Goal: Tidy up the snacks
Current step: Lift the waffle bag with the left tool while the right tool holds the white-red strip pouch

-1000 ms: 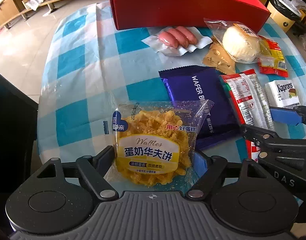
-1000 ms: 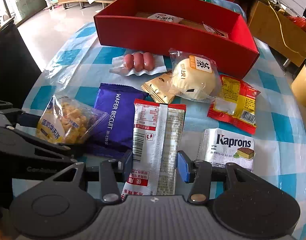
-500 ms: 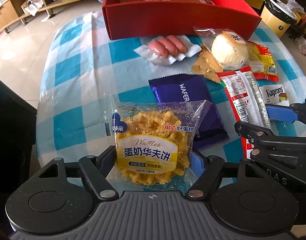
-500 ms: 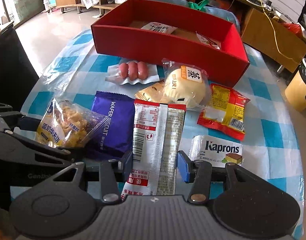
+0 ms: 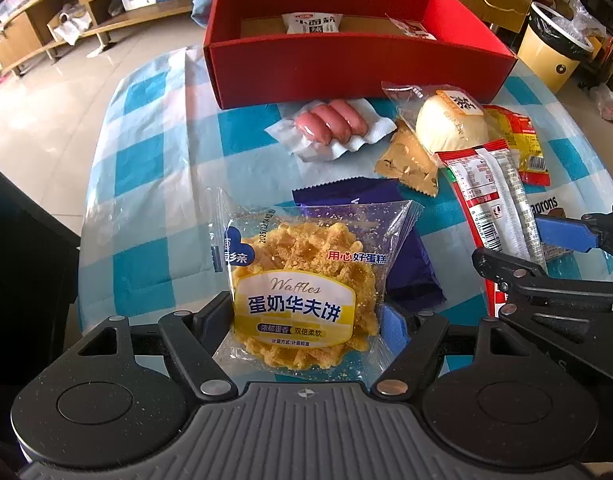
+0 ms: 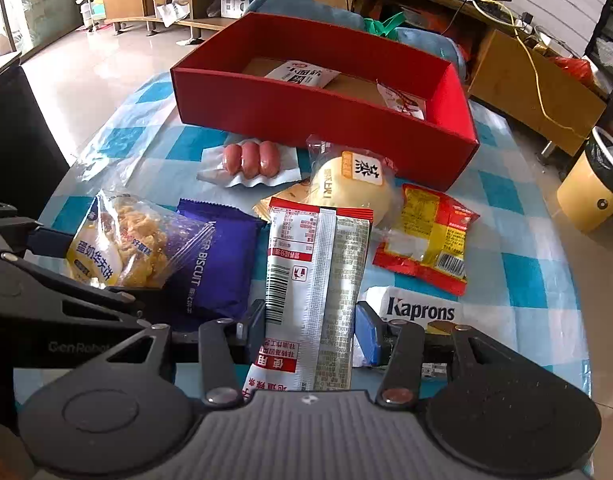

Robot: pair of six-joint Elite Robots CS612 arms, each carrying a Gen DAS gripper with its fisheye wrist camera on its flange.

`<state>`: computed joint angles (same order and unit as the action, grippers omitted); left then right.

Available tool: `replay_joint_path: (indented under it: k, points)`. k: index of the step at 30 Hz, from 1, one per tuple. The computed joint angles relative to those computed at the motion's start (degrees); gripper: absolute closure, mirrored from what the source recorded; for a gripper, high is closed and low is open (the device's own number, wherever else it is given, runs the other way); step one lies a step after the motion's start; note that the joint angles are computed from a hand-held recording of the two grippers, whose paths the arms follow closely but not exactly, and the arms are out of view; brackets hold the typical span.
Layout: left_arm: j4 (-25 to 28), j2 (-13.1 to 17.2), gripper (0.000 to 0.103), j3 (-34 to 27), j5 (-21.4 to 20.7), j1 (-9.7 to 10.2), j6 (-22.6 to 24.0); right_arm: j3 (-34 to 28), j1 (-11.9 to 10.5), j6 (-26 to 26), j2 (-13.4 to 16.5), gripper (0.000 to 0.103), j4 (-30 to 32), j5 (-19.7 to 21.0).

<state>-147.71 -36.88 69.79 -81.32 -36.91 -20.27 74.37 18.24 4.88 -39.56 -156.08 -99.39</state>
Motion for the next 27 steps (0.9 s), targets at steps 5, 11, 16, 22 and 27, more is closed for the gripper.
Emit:
replay_joint_path:
  k: [5,11,16,22,27]
  points:
    - [-0.4,0.0,0.023,-0.1,0.5,-0.05,-0.2,0.0,0.0,0.0,-0.1,0.062,0.3,0.0]
    - [-0.8,0.0,0.023,-0.4,1.3,-0.18,-0.1,-0.1,0.1,-0.2,-0.1,0.062,0.0,-0.7]
    - [-0.5,0.2,0.024,-1.1,2.6,-0.38,-0.1,-0.1,0.0,-0.1,-0.2,0.062,-0.8,-0.6]
    - [-0.3,0.5,0.024,-2.2,3.2,-0.45,-0.2,-0.6,-0.1,0.0,-0.1,0.062,-1.5,-0.7]
    - [-0.7,0.6,0.024,-2.8,5.3,-0.84,0.3,-0.9,-0.3,-0.1,0.0,0.062,-2.4,-1.1]
